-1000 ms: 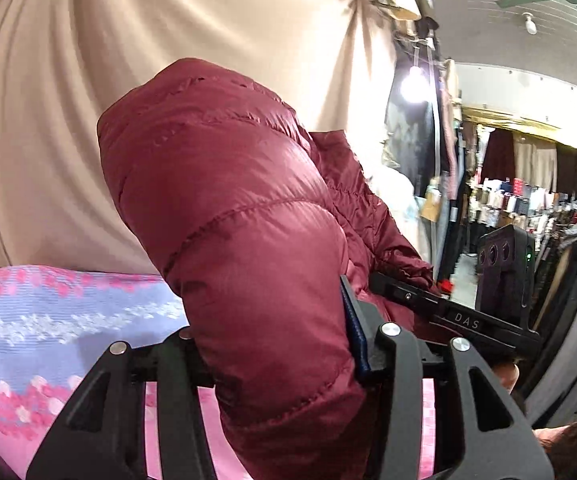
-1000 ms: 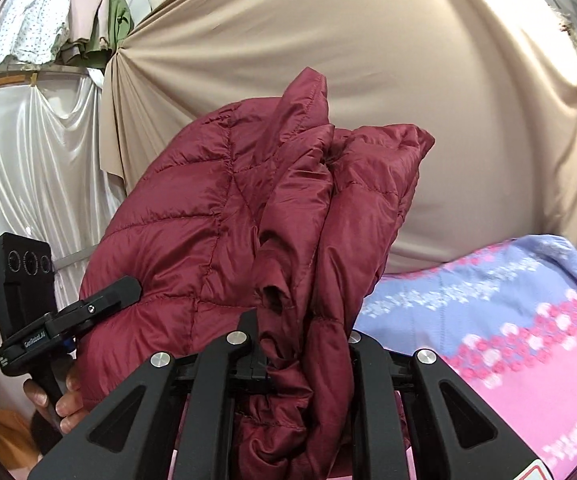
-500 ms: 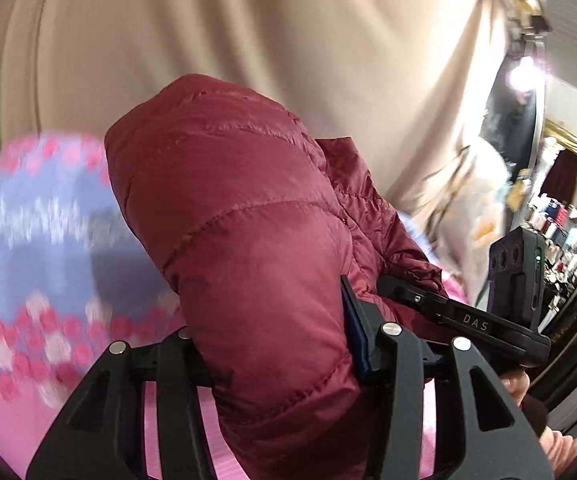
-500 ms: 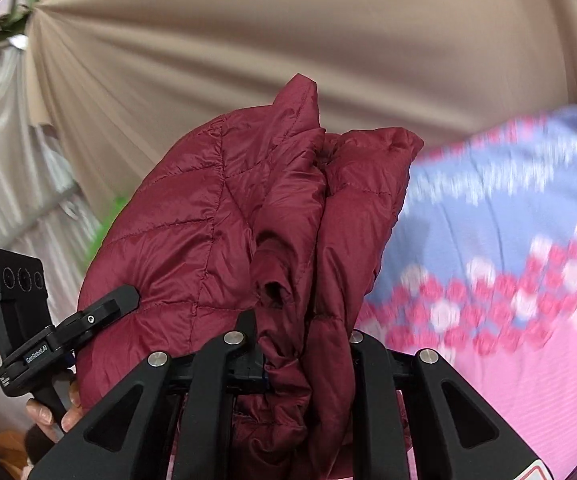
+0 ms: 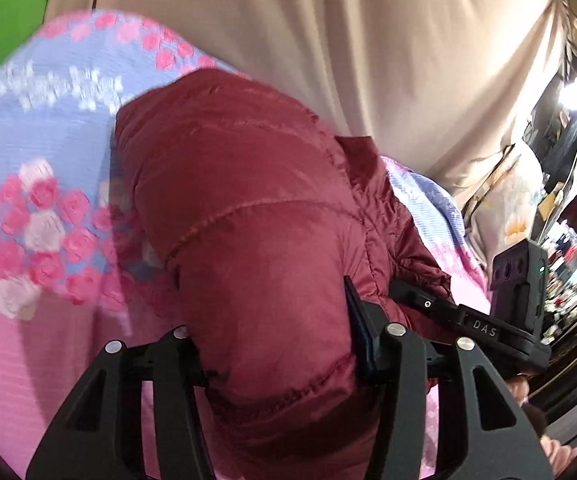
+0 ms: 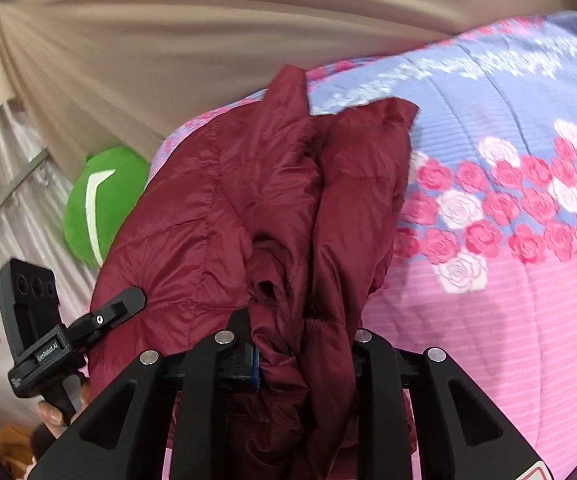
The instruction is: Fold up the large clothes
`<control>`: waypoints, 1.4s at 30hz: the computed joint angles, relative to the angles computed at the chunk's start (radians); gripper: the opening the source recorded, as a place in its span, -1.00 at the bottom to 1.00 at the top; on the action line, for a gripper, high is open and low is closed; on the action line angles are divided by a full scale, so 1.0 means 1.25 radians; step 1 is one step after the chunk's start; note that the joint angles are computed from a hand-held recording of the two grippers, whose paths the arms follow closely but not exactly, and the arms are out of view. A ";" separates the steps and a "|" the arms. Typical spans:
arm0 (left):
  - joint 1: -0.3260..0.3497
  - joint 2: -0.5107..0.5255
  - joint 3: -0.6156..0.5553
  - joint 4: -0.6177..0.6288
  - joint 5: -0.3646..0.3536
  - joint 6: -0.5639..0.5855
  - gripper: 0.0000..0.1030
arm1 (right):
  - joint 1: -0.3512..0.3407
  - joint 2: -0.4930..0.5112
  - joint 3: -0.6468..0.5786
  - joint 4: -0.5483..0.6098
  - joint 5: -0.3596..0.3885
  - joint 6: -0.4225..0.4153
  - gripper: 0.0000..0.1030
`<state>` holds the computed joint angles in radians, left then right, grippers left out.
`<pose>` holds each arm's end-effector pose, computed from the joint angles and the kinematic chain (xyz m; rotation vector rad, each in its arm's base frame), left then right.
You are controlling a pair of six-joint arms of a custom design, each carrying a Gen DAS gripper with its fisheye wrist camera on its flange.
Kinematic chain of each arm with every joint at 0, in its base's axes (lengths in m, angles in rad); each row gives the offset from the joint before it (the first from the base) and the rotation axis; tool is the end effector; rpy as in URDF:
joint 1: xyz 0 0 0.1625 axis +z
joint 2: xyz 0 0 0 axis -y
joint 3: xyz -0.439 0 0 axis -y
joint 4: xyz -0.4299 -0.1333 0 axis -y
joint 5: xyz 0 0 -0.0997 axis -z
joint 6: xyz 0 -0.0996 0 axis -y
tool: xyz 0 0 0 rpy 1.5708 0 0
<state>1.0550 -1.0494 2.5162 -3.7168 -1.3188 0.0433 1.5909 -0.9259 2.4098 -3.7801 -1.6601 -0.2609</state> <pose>-0.0604 -0.4272 0.1032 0.6684 2.7939 -1.0708 0.1333 -0.4390 0.0770 0.3435 -2.7662 1.0350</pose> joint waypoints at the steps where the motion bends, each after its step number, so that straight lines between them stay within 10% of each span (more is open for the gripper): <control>1: -0.001 -0.008 0.005 0.000 0.002 0.001 -0.06 | 0.002 0.002 0.002 -0.002 0.003 -0.005 -0.58; 16: 0.023 -0.062 -0.016 0.167 0.060 -0.055 0.27 | -0.036 -0.026 0.039 0.044 0.041 0.055 -0.34; 22: -0.134 -0.200 0.131 0.114 0.257 -0.105 0.41 | -0.005 -0.123 0.136 -0.058 0.001 0.028 -0.30; 26: -0.237 -0.297 0.214 0.223 0.268 -0.165 0.57 | 0.035 -0.161 0.161 -0.027 -0.005 -0.018 -0.27; 31: -0.339 -0.139 0.242 0.267 0.402 -0.250 0.53 | 0.054 -0.092 0.122 -0.017 -0.072 -0.011 -0.16; 35: -0.309 -0.093 0.220 0.276 0.440 -0.292 0.11 | 0.019 -0.096 0.114 0.030 -0.038 0.023 -0.88; 42: -0.238 -0.071 0.195 0.261 0.446 -0.292 -0.09 | 0.012 -0.088 0.132 -0.005 -0.089 -0.010 -0.97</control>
